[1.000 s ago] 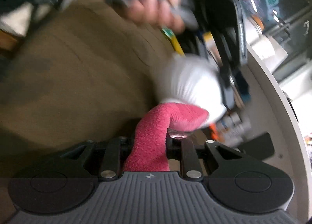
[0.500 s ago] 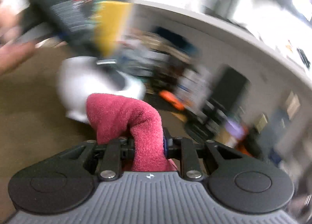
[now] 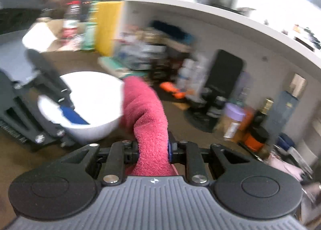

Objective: Clean bowl
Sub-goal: 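Wipe the towel across the bowl's inside with the right gripper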

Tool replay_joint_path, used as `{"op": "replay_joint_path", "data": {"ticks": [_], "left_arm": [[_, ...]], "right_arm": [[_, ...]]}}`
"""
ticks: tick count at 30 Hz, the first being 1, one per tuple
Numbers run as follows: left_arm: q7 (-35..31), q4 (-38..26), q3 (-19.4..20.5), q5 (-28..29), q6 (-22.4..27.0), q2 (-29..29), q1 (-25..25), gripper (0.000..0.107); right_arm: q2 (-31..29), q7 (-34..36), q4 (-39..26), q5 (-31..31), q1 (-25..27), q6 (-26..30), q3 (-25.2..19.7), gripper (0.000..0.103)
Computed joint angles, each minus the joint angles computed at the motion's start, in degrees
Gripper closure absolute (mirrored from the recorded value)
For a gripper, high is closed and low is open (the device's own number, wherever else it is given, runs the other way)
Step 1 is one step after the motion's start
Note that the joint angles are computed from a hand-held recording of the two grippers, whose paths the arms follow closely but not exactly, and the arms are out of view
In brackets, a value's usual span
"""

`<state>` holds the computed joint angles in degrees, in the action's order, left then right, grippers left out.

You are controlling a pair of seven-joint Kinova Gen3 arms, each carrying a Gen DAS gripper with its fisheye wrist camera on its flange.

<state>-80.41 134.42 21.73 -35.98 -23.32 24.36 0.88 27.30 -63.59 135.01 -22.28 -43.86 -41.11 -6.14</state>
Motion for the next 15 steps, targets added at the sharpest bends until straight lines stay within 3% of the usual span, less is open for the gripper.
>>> {"op": "replay_joint_path", "data": {"ticks": [4, 7, 9, 11, 13, 15], "left_arm": [[2.57, -0.48, 5.14, -8.93, 7.56, -2.28, -6.07, 0.080], [1.94, -0.86, 8.29, -10.20, 12.82, -3.98, -8.29, 0.076], [-0.46, -1.03, 6.46, -7.47, 14.68, -5.30, -5.73, 0.073], [-3.46, -1.10, 2.12, -3.58, 15.89, -6.71, -0.91, 0.072], [-6.63, -0.97, -2.42, 0.17, 16.11, -7.48, 4.22, 0.072], [-9.83, -0.93, -6.75, 3.68, 16.04, -7.82, 9.06, 0.071]], "right_arm": [[-2.93, 1.65, 0.93, 9.32, 10.61, 6.34, -9.89, 0.081], [-3.90, -2.83, 4.34, 16.31, 18.52, 2.91, -17.54, 0.081], [-3.02, -7.37, 5.81, 18.84, 23.56, -1.65, -21.24, 0.081], [-2.12, -11.67, 6.76, 17.71, 25.28, -6.31, -21.78, 0.081], [-1.65, -15.12, 7.06, 13.43, 22.79, -9.98, -19.16, 0.081], [-1.74, -16.55, 6.09, 9.09, 17.51, -10.23, -13.98, 0.080]]}}
